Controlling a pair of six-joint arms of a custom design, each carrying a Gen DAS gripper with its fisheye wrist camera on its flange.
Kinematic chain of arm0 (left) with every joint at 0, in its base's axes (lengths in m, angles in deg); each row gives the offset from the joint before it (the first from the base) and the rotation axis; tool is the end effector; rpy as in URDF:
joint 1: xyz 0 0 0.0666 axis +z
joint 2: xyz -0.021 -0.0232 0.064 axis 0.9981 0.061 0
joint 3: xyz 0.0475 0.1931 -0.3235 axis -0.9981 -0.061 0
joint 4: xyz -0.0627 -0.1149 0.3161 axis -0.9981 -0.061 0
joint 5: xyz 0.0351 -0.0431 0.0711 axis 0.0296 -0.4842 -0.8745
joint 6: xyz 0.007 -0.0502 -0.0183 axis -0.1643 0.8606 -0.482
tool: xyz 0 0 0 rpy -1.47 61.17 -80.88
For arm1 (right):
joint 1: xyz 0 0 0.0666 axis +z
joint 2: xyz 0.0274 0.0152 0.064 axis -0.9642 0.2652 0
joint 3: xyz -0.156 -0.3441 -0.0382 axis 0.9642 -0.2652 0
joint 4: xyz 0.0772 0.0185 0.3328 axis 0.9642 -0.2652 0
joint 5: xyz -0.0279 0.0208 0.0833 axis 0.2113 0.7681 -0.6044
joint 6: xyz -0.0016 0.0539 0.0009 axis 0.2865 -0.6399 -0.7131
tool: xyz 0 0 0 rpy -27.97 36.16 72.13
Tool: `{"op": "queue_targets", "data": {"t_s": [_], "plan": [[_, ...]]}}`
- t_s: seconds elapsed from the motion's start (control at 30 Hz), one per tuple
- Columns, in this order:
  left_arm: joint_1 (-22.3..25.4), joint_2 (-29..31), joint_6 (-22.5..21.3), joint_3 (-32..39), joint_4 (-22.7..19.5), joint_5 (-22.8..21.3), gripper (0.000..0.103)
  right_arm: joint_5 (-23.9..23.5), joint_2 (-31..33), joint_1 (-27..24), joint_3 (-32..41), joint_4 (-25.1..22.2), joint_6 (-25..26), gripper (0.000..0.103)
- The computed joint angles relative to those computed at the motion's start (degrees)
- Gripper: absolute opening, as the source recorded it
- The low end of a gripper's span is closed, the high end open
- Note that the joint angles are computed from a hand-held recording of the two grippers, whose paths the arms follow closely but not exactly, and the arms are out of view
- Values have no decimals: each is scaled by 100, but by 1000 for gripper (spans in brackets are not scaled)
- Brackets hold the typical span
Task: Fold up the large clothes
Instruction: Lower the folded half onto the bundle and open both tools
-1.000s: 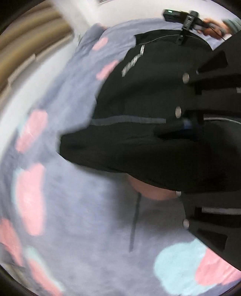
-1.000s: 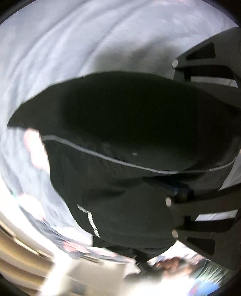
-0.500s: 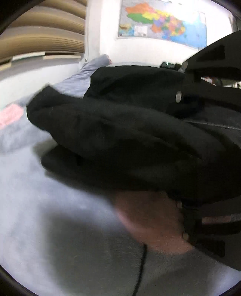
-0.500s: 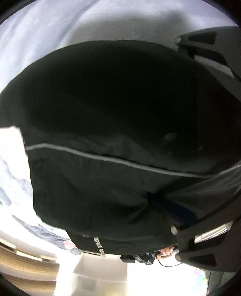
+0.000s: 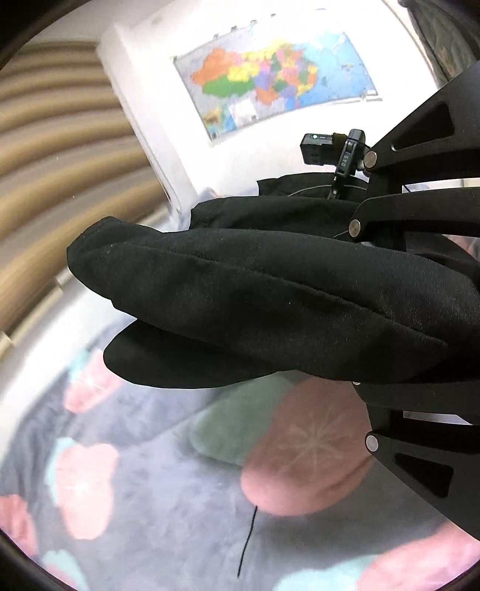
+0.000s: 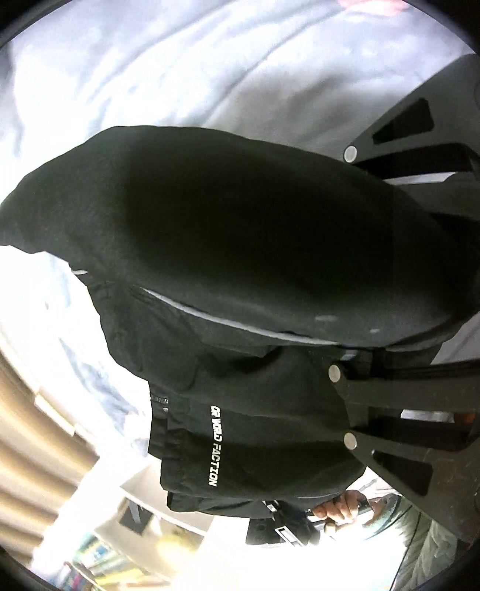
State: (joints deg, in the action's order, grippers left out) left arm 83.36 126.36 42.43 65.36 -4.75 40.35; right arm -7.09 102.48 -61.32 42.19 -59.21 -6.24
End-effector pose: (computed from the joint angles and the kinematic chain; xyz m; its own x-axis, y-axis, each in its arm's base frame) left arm 0.2853 -0.0359 0.4695 -0.7740 -0.4882 -0.4032 -0.0026 0.6392 -0.7690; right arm 0.3985 0.1141 0.5395 -0.9197 -0.1578 -0.3594 -0.3414 0.7734 0.5342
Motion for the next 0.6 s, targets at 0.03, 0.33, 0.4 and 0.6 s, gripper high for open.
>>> {"op": "queue_targets", "data": {"t_s": [0.03, 0.33, 0.4, 0.6], "plan": [[-10, -111, -3, 15, -49, -32, 32, 47, -33, 64, 106, -51, -9, 31], [-838, -1248, 1036, -1040, -572, -753, 34, 918, -551, 719, -789, -166, -231, 36], [-881, -1269, 1339, -1631, -594, -854, 38, 1143, -639, 763, -1581, 98, -323, 37], [862, -1915, 2914, -3855, 795, 903, 54, 721, -803, 303, -3273, 1222, -1506, 74]]}}
